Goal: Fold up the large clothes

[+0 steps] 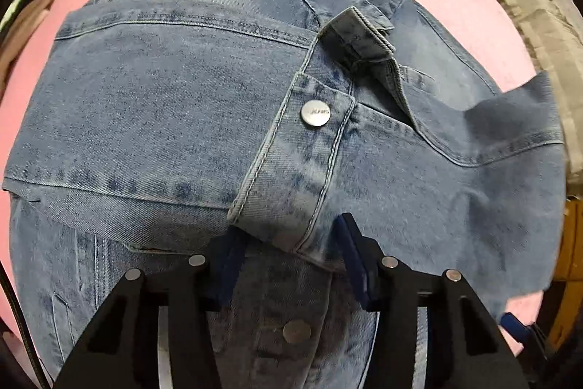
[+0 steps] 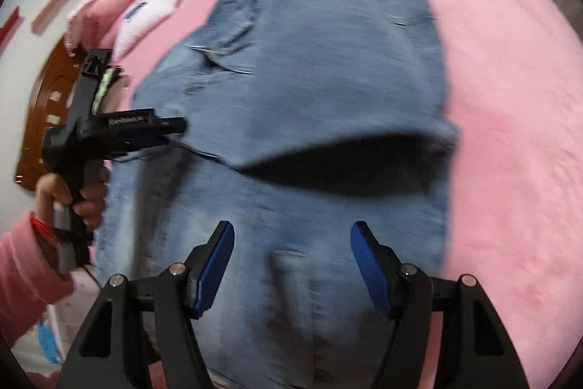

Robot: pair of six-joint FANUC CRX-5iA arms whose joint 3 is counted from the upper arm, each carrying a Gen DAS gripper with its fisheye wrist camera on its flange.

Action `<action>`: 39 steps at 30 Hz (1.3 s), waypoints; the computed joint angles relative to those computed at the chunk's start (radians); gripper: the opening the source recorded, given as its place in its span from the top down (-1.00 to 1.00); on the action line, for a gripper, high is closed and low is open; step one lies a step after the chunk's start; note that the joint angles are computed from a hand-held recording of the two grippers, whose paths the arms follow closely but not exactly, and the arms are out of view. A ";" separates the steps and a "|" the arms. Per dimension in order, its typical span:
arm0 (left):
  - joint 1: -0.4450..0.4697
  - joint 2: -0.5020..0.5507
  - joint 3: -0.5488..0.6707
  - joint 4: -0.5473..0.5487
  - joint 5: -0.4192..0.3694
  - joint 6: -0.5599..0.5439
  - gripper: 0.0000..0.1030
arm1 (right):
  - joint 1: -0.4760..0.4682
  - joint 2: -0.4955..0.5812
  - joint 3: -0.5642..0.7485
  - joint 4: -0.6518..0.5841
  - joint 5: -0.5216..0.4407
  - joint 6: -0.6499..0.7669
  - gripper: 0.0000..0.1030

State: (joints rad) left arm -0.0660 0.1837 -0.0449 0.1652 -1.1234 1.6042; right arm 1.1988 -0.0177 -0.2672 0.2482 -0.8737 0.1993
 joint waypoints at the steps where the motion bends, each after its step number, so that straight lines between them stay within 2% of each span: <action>1: -0.010 -0.003 0.001 -0.016 0.011 0.014 0.18 | 0.008 0.002 -0.003 0.026 -0.037 -0.019 -0.29; 2: -0.022 -0.006 0.003 -0.034 0.023 0.030 0.43 | 0.018 0.006 -0.008 0.058 -0.079 -0.041 -0.29; 3: -0.033 -0.006 0.007 -0.047 0.029 0.048 0.57 | 0.031 0.011 -0.015 0.104 -0.135 -0.074 -0.29; 5: -0.066 0.000 0.033 -0.099 0.032 0.108 0.67 | 0.035 0.025 -0.025 0.161 -0.204 -0.106 -0.29; 7: -0.090 -0.004 0.048 -0.130 0.042 0.146 0.71 | 0.023 0.039 -0.028 0.177 -0.230 -0.099 -0.29; 9: -0.104 -0.013 0.062 -0.132 0.056 0.170 0.72 | 0.000 0.046 -0.044 0.188 -0.209 -0.070 -0.29; 15: -0.096 -0.071 0.097 -0.076 0.212 0.144 0.75 | -0.040 0.071 -0.067 0.282 -0.179 -0.026 -0.29; 19: -0.078 -0.092 0.165 -0.125 0.249 0.193 0.75 | -0.055 0.093 -0.051 0.342 -0.191 -0.014 -0.28; 22: -0.046 -0.113 0.177 -0.155 0.206 0.224 0.75 | -0.051 0.098 -0.047 0.358 -0.179 0.011 -0.26; 27: -0.040 -0.124 0.127 -0.297 0.080 0.307 0.75 | -0.036 0.112 -0.039 0.320 -0.176 0.045 -0.03; 29: -0.030 -0.122 0.087 -0.322 0.040 0.321 0.75 | -0.033 0.112 -0.042 0.303 -0.178 0.036 0.15; 30: -0.021 -0.130 0.056 -0.322 0.039 0.320 0.75 | -0.030 0.105 -0.051 0.299 -0.175 0.023 0.24; 31: -0.012 -0.133 0.025 -0.321 0.038 0.326 0.75 | -0.028 0.095 -0.065 0.298 -0.166 0.005 0.50; 35: -0.003 -0.134 -0.047 -0.316 0.055 0.336 0.74 | -0.026 0.039 -0.139 0.334 -0.087 -0.090 0.60; 39: -0.015 -0.119 -0.041 -0.357 0.061 0.362 0.74 | -0.061 0.021 -0.137 0.245 -0.040 -0.114 0.61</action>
